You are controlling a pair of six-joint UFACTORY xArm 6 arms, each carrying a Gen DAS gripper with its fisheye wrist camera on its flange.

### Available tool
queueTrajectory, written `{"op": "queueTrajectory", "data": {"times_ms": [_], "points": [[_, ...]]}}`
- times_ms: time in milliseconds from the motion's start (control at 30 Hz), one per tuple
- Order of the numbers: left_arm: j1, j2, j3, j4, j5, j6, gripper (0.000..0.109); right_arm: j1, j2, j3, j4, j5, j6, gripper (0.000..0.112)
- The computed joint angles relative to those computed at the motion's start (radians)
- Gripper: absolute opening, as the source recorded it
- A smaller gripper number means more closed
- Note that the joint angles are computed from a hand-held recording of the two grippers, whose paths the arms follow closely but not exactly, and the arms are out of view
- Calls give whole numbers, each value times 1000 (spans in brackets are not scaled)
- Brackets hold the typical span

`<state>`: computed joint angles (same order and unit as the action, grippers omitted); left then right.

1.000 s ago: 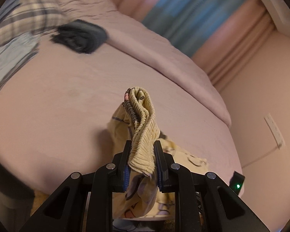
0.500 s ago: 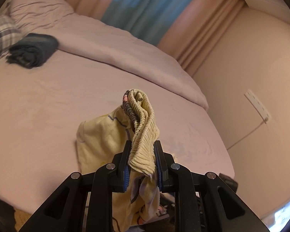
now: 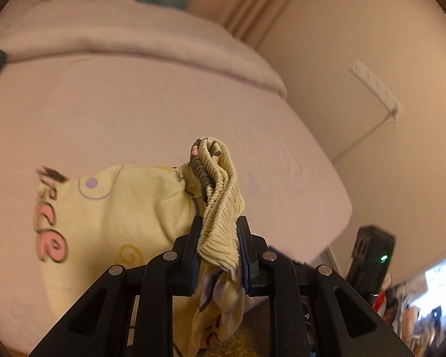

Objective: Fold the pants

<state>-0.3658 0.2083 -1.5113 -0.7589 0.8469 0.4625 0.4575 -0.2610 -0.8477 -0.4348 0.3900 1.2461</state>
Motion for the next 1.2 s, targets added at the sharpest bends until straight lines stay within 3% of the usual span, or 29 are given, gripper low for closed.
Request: {"op": "queueTrajectory", "data": {"times_ms": [233, 333, 433, 600, 667, 733, 767, 800, 867, 900, 1000, 1100, 1200], "points": [[-51, 119, -61, 84, 64, -100, 23, -7, -37, 39, 8, 46, 24, 67], [-34, 146, -92, 62, 148, -130, 31, -5, -33, 27, -9, 101, 26, 67], [-18, 105, -67, 19, 164, -102, 50, -13, -47, 35, -6, 114, 20, 67], [48, -35, 36, -83, 120, 21, 61, 0, -90, 19, -114, 182, 93, 67], [64, -91, 102, -47, 59, 28, 61, -2, -103, 21, -149, 155, 105, 67], [60, -152, 196, 68, -47, 7, 61, 0, -102, 26, -155, 103, 82, 65], [56, -180, 248, 144, -104, -9, 61, 0, -89, 21, -149, 72, 60, 60], [55, -204, 297, 225, -150, -36, 60, 4, -69, 14, -131, 40, 29, 45], [71, -236, 371, 297, -189, -65, 54, 16, -15, -14, -63, -1, -49, 23], [83, -243, 388, 298, -186, -62, 48, 26, 14, -26, -17, -15, -101, 18], [121, -228, 406, 322, -161, -92, 42, 53, 97, -74, 77, 7, -221, 18], [147, -262, 486, 275, -206, -59, 35, 64, 129, -88, 80, 99, -204, 13], [161, -301, 534, 239, -224, -37, 35, 44, 104, -29, 85, 42, -193, 5]]}}
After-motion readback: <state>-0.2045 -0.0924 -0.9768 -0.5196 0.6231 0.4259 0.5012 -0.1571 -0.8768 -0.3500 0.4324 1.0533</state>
